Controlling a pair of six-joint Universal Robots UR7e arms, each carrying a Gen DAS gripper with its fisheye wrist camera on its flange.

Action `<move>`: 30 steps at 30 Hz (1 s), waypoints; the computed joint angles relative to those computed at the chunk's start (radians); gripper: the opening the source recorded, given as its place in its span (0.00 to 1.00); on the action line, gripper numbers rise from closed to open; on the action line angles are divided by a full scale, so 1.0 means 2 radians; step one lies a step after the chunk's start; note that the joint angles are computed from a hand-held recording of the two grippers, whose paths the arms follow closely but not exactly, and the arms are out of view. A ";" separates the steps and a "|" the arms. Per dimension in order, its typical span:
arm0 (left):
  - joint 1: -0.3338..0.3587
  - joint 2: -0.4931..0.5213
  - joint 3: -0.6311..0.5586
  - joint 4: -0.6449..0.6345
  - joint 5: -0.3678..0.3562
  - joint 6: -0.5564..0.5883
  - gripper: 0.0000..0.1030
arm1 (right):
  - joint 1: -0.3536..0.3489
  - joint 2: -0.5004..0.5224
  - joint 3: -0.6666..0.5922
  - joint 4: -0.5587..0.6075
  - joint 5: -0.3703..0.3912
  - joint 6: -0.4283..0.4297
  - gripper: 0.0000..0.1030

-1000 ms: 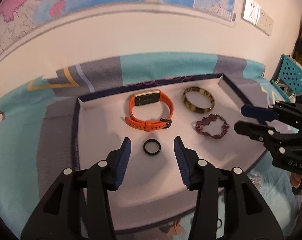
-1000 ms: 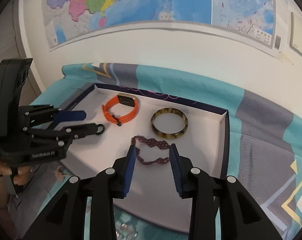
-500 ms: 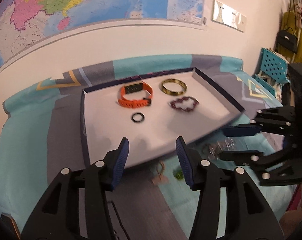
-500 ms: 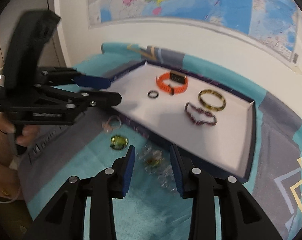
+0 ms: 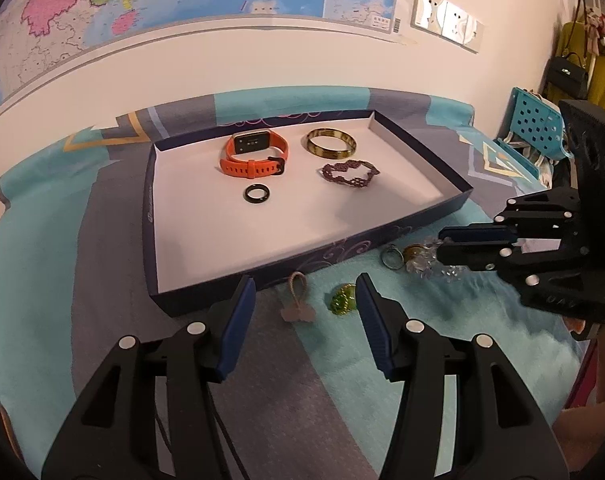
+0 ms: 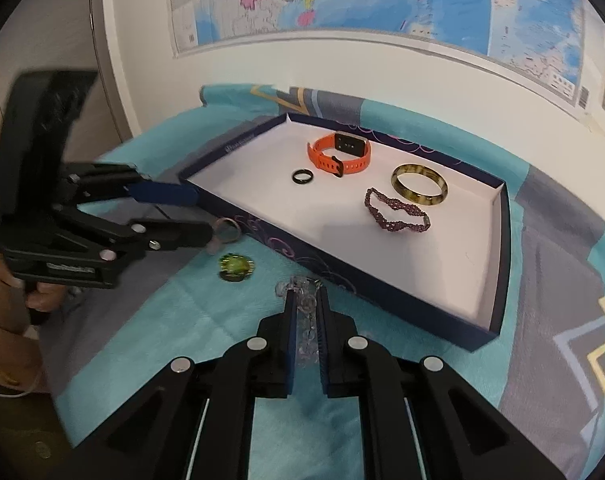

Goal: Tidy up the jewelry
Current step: 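Lift both open grippers out of the box toward the remaining jewelry, then move right gripper to the clear crystal bracelet while left gripper approaches the pink hair tie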

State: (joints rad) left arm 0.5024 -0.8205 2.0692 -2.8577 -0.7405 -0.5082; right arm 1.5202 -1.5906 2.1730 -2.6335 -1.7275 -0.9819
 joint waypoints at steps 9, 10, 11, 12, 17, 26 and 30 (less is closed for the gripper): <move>-0.004 -0.005 0.012 -0.003 -0.006 -0.008 0.50 | -0.032 -0.054 -0.006 0.102 0.077 0.026 0.08; -0.004 -0.006 0.012 -0.002 -0.007 -0.009 0.50 | -0.031 -0.053 -0.005 0.104 0.077 0.025 0.08; -0.004 -0.006 0.013 0.000 -0.007 -0.010 0.50 | -0.031 -0.055 -0.003 0.110 0.078 0.022 0.08; -0.004 -0.006 0.014 0.000 -0.008 -0.011 0.50 | -0.032 -0.057 -0.001 0.119 0.080 0.019 0.08; -0.004 -0.008 0.019 0.005 -0.011 -0.019 0.50 | -0.031 -0.059 0.013 0.135 0.065 0.012 0.11; -0.008 -0.010 0.025 0.009 -0.013 -0.028 0.52 | -0.054 -0.062 0.009 0.097 0.068 0.053 0.27; -0.011 -0.007 0.024 0.011 -0.018 -0.026 0.53 | -0.054 -0.055 0.013 0.098 0.057 0.048 0.33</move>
State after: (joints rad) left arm 0.4814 -0.8351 2.1180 -2.8359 -0.7756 -0.5605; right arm 1.4116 -1.7008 2.1986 -2.4383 -1.6138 -0.8861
